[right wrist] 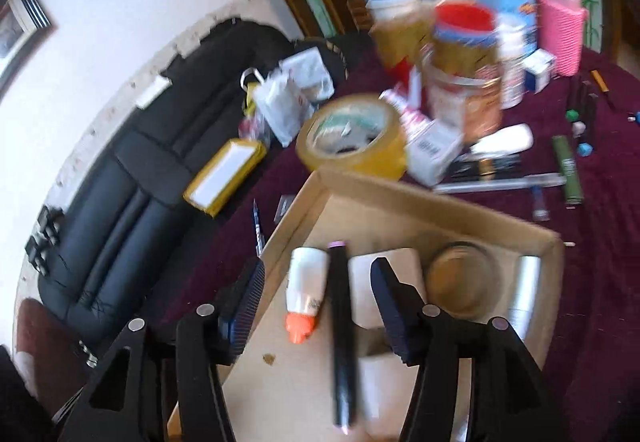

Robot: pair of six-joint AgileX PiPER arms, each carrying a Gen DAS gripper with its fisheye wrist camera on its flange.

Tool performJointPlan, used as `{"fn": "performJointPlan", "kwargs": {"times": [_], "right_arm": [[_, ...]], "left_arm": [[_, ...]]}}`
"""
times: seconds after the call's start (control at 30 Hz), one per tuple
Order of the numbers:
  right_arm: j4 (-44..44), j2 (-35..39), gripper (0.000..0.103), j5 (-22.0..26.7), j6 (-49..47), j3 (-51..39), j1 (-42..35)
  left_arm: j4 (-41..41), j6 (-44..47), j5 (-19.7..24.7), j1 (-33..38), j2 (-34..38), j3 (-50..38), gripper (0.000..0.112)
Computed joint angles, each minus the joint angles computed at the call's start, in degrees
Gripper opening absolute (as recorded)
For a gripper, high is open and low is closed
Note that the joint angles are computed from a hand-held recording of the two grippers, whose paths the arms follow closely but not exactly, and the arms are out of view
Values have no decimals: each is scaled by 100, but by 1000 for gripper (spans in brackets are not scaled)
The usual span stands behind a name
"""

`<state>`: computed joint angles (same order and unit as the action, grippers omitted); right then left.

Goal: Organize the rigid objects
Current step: 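Withdraw both tools from the tray back over the remaining pens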

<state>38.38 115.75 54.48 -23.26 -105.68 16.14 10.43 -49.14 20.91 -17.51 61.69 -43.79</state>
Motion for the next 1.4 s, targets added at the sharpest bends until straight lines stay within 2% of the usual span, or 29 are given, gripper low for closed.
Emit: {"fn": "performJointPlan", "kwargs": {"times": [0.13, 0.3, 0.43, 0.53, 0.67, 0.8, 0.9, 0.97, 1.03, 1.17, 1.23, 1.3, 1.37, 1.4], "right_arm": [[580, -767, 71, -289, -851, 1050, -689], [1129, -1593, 75, -699, -2081, 2348, -1918], [1270, -1672, 78, -805, -2554, 2626, -2891], [1380, -1511, 79, -780, -2736, 2621, -3760], [1584, -1133, 78, -864, -2879, 2510, -4527], [1846, -965, 78, -1354, -3403, 2672, -4853], [2187, -798, 78, -1487, -3865, 2761, -5070], [2290, -665, 78, -1351, -3956, 2718, -5238], [2312, -458, 78, -945, -3746, 2460, -5390], [2462, -377, 81, -730, -3755, 2403, -5514], [2439, -308, 81, -620, -3656, 2325, -5553], [2417, -244, 81, -564, -3569, 2260, -5580], [2337, -175, 81, -530, -3441, 2179, -5588], [2287, -144, 81, -530, -3380, 2150, -5586]], "left_arm": [[802, -740, 40, -440, 82, -117, 80], [2801, -2549, 409, -1405, 263, -351, 81], [3266, -2751, 601, -2038, 618, -748, 85], [3034, -2453, 549, -2359, 1032, -1122, 86], [2229, -1611, 612, -2758, 2020, -2026, 86], [1957, -1262, 1016, -3135, 2958, -2976, 86], [1705, -922, 1422, -3362, 3638, -3744, 86], [1496, -600, 1672, -3477, 4057, -4262, 86], [1324, -255, 1879, -3534, 4407, -4711, 86], [1150, 540, 2304, -3570, 5255, -5801, 86], [984, 1227, 2435, -3532, 5738, -6419, 86], [828, 1761, 2670, -3495, 6211, -7060, 81], [389, 2412, 2984, -3402, 6705, -7792, 53], [127, 2726, 3179, -3345, 6937, -8166, 50]]}}
